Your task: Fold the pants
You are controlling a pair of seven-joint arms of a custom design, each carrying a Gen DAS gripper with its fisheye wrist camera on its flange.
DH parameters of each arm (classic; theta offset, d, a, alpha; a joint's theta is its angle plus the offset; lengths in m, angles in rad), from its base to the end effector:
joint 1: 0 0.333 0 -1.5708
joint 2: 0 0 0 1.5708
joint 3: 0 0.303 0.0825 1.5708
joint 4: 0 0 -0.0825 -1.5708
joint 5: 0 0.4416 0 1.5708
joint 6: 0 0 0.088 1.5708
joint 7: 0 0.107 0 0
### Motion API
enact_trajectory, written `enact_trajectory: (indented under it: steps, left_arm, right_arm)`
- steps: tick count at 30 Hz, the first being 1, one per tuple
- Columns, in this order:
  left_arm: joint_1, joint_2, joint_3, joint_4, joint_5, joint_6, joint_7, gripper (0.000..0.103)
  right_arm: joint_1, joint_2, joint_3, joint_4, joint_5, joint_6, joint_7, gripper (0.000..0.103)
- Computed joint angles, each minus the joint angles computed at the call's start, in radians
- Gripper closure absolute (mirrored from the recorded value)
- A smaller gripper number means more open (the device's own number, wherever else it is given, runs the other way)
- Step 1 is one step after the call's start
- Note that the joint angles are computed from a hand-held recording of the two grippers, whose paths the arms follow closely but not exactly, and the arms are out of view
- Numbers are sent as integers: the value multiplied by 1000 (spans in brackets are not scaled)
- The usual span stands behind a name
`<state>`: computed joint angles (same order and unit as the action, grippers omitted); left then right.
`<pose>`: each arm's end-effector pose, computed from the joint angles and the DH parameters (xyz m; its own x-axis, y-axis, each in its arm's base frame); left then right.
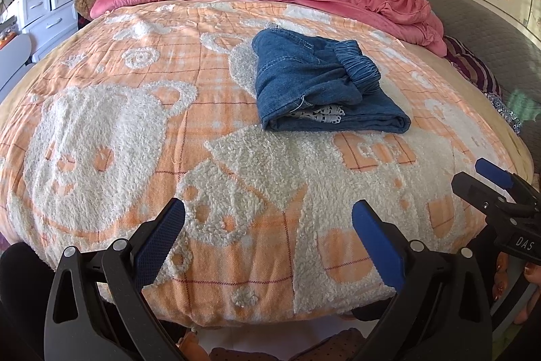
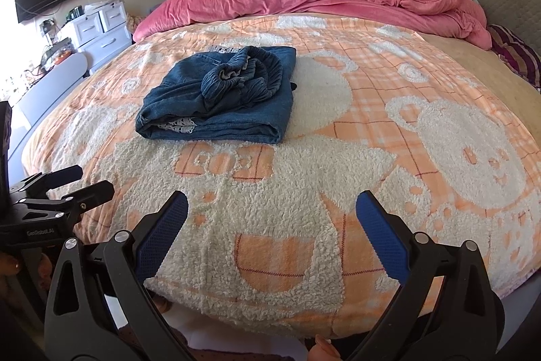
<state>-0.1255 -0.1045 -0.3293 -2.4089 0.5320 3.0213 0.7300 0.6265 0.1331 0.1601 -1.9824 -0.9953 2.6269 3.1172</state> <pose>0.4896 -0.2820 0.3736 -0.1773 -0.9757 0.1288 -0.7522 0.0500 -0.6571 0.4577 0.4838 0.4061 0.0598 -0.9870 -0.1494 -0.7008 0.0651 -0.7104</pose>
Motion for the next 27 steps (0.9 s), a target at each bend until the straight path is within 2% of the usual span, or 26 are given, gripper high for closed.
enact_trajectory:
  steps: [27]
  left_arm:
    - [0,-14,-8,-7,-61,-1,61,4]
  right_arm:
    - [2,-3,4,-5,15,-9,-7,9]
